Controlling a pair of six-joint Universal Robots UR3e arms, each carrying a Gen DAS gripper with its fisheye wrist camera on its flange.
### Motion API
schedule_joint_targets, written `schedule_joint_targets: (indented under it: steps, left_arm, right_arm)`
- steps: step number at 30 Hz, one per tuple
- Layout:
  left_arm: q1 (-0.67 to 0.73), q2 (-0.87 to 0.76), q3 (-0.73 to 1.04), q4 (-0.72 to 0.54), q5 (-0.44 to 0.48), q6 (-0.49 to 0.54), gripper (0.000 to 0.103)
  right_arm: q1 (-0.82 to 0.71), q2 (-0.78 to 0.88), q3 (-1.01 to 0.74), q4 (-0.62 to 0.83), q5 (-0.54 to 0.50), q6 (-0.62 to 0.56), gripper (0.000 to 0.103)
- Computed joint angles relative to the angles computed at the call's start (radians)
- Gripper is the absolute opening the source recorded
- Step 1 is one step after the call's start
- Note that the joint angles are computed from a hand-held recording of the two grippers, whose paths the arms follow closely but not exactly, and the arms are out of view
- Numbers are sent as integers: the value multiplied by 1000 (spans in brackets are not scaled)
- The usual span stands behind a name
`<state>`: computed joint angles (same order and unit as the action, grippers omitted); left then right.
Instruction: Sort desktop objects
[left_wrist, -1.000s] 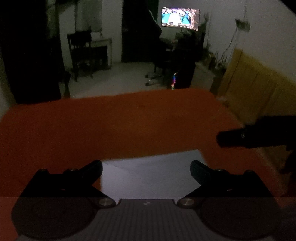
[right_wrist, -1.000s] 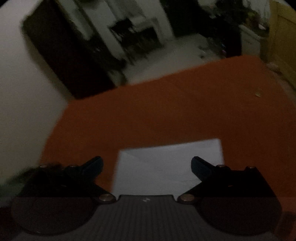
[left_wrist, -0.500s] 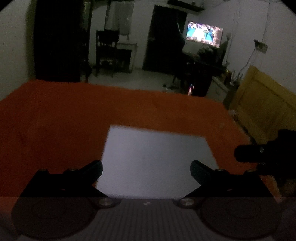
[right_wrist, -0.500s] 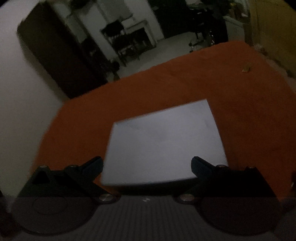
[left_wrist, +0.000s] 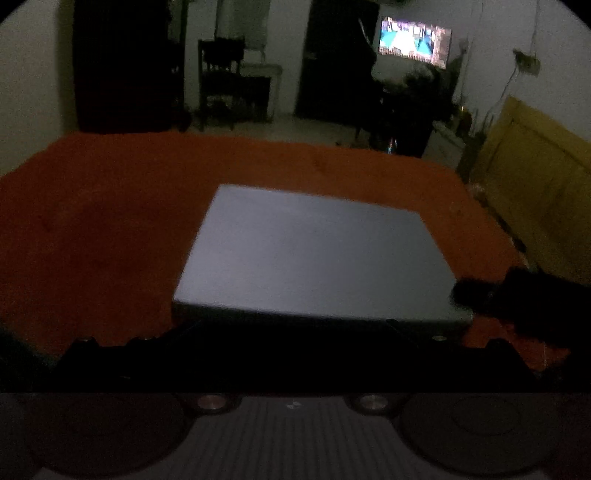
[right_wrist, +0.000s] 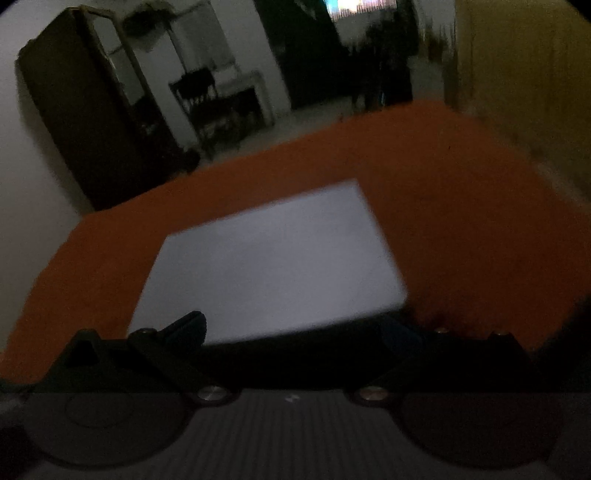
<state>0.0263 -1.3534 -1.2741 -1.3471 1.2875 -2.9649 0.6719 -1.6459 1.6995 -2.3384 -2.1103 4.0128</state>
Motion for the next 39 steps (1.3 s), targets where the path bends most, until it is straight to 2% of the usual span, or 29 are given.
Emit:
schedule_joint_targets:
  steps: [2,4,6,9,12,18,22,33,39]
  left_arm:
    - [-11,-12,11,7,40,-19,102]
    - [-3,-4,-1,34,53,-34,102]
    - [18,2,-1,25,29,-42,102]
    - [43,21,-9,-4,-19,-26,102]
    - [12,21,-21,16,15,-23,102]
    - [-9,1,-13,20,43,-50,102]
    - [-64,-11,-22,54,102,-93,102]
    - [-130,-49,-18,73,163,-159,102]
    - [-132,-49,-14,65,163,-168,102]
  right_arm:
    - [31,38,-22,23,-49,-16,103]
    - [34,54,-17,20,-28,-24,103]
    - [12,63,-1,-7,20,-45,103]
    - [16,76,8,-41,15,-50,103]
    - [31,65,22,-49,-9,-35,103]
    - [16,22,38,-24,18,-39,103]
    - [11,13,50,-33,34,-39,103]
    - [15,18,46,-18,44,-41,103]
    - [-14,-16,75,-32,70,-82,103]
